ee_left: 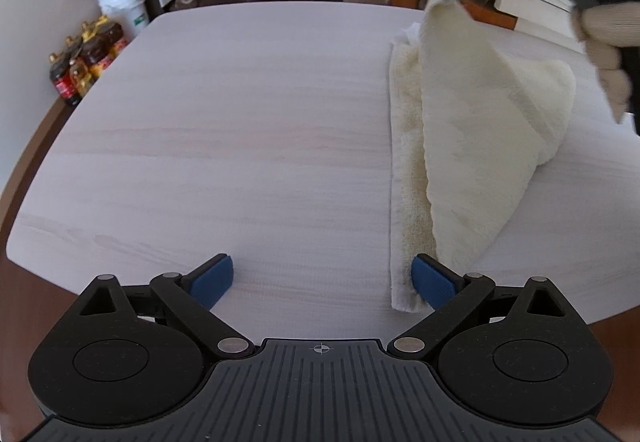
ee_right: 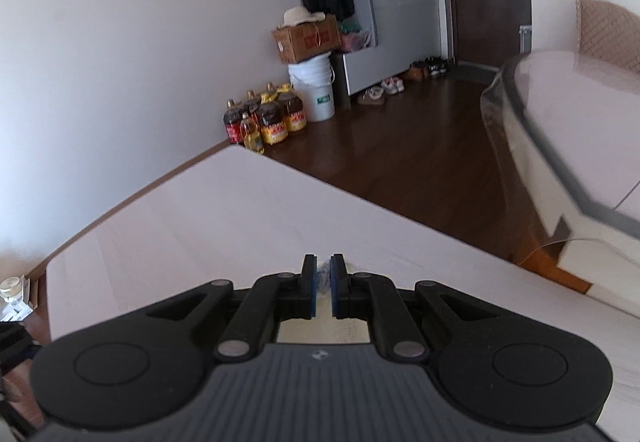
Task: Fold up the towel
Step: 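Carry the corner diagonally across to the opposite corner and release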
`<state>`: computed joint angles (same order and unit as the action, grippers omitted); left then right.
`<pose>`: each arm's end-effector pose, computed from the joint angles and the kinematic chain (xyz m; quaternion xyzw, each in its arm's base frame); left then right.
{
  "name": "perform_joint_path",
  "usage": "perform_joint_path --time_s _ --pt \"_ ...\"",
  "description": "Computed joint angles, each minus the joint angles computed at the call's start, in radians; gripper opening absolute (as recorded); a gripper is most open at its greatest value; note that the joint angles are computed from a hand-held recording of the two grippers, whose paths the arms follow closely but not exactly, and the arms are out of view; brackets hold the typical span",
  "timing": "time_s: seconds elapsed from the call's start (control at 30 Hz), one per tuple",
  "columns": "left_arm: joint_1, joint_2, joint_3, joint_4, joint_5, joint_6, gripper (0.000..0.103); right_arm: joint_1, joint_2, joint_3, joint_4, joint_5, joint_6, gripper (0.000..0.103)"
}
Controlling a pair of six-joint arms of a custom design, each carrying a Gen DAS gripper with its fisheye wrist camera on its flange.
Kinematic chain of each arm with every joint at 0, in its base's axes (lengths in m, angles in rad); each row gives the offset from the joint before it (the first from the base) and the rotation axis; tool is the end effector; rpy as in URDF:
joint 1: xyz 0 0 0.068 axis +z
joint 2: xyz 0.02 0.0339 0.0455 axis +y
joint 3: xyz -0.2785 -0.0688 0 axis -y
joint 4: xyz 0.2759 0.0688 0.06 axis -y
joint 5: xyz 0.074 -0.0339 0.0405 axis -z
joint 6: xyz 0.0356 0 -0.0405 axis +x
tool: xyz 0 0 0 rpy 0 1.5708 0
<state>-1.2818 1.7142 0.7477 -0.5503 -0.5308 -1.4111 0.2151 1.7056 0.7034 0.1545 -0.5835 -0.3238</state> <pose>0.0947 -0.2552 0.0916 -0.0694 0.9622 0.0329 0.2614 0.3135 0.0886 0.1115 -0.3365 0.8364 0.2502 0.3529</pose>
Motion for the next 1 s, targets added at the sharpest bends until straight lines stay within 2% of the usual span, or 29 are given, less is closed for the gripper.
perform_joint_path --time_s 0.23,0.3,0.43,0.53,0.63,0.83,1.0 --pt "0.006 0.005 -0.002 0.023 0.002 0.029 0.100 0.038 0.097 0.031 -0.023 0.046 -0.024 0.009" --pt "0.004 0.004 -0.007 0.029 -0.002 0.028 0.100 0.036 0.089 0.013 0.007 0.047 -0.004 0.017" --pt "-0.001 0.003 -0.013 0.031 -0.006 0.020 0.100 -0.008 0.001 -0.059 0.050 0.020 0.038 0.020" --pt "0.000 -0.002 -0.029 0.046 -0.011 0.026 0.100 -0.041 -0.109 -0.149 0.050 0.030 0.012 0.024" --pt "-0.008 0.005 -0.030 0.052 -0.021 0.024 0.100 -0.082 -0.180 -0.216 0.038 -0.009 -0.006 0.028" --pt "-0.014 0.000 -0.044 0.067 -0.031 0.034 0.100 -0.104 -0.268 -0.333 0.110 0.149 -0.045 0.028" --pt "-0.024 -0.006 -0.050 0.073 -0.033 0.045 0.100 -0.198 -0.251 -0.376 0.126 0.187 -0.089 0.027"
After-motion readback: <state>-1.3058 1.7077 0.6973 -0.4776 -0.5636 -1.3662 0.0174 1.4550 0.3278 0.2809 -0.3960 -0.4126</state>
